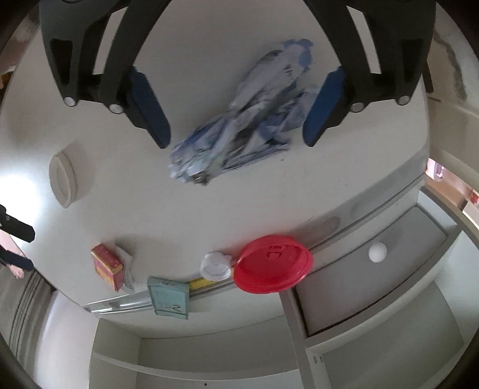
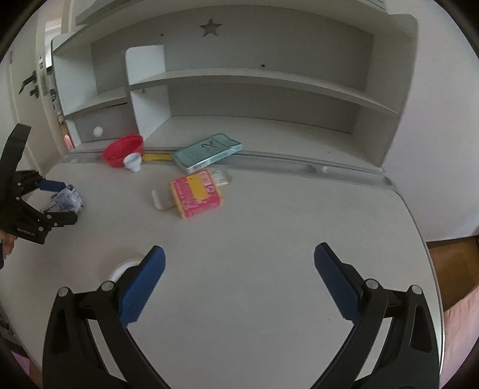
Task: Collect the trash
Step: 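Grasp the blue-white wrapper with the left tool while the right tool grasps the pink snack box, then carry the wrapper and snack box over the bin and open both tools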
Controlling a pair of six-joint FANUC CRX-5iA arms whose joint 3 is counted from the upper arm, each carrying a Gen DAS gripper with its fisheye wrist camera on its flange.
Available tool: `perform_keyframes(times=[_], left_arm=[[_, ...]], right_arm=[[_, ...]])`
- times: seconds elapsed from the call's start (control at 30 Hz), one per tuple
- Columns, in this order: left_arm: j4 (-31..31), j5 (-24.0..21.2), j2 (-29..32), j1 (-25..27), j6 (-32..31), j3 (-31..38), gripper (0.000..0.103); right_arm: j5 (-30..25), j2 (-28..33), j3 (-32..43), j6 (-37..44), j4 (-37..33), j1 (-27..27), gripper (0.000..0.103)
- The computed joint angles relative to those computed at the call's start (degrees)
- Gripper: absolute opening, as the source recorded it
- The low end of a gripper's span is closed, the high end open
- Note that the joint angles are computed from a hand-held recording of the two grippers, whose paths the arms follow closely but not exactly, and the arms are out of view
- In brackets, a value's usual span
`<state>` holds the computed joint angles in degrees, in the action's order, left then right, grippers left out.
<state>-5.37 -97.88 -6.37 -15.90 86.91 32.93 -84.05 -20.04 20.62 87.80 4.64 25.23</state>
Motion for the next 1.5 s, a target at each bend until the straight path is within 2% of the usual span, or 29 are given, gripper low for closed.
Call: perform_keyframes(times=[0.13,0.17,0.2,0.23,0.3,0.37,0.5,0.63,0.83,0.87,0.93,0.97,1.0,1.3,1.5], left_arm=[[1.8,-0.1,-1.1,2.7,-3.9,-1.3,0.093],[3.6,-0.1,-1.6,4.2,-4.9,-2.5,0.085],[5.8,-0.1,-2.0,5.6,-5.5,-3.5,0.056],[9.5,1.8,-3.1,7.6,-5.0,-5.4,0.037],[9.3,1.9,-3.8,8.2,-4.2,-5.4,0.036],[11.7,3.9,-5.3,9.5,-3.1,-7.5,0.036],[11.4,5.4,-7.6,10.0,-0.3,-9.2,0.036],[7.1,4.1,-7.3,8.4,4.4,-7.8,0.036],[7.0,3.8,-7.0,9.5,7.2,-7.9,0.036],[7.2,4.0,-7.1,9.8,7.4,-8.2,0.036],[7.0,4.5,-6.9,9.6,7.9,-8.2,0.036],[6.8,4.5,-6.8,9.5,8.2,-8.1,0.036],[6.6,4.7,-6.5,9.2,8.5,-7.8,0.036],[5.4,5.2,-5.0,5.6,10.1,-4.0,0.036],[3.5,4.6,-1.7,0.6,11.3,1.2,0.036]], right_arm=[[-0.4,0.7,0.3,-0.5,0.9,1.0,0.096],[-0.4,0.9,0.2,-0.5,1.1,1.2,0.096],[-0.5,1.2,0.2,-0.6,1.4,1.3,0.096],[-0.6,1.4,0.2,-0.6,1.4,1.3,0.096],[-0.8,2.1,0.6,-0.4,0.8,0.8,0.096],[-1.1,3.2,1.9,0.1,-0.6,0.2,0.096],[-1.6,6.0,4.7,2.7,-3.0,-0.5,0.096],[-2.8,9.5,8.4,6.1,-6.6,-1.2,0.096],[-4.2,14.1,12.4,8.1,-8.7,-1.8,0.096],[-4.2,14.4,12.6,8.1,-8.4,-1.7,0.092],[-4.4,15.0,12.9,8.2,-7.8,-1.4,0.073],[-5.3,15.6,13.6,8.2,-8.5,-1.8,0.058],[-5.9,15.9,13.9,8.0,-8.8,-1.9,0.053],[-6.7,14.1,14.8,7.8,-12.5,-5.1,0.053],[-7.4,10.4,12.3,7.3,-14.3,-8.0,0.053]])
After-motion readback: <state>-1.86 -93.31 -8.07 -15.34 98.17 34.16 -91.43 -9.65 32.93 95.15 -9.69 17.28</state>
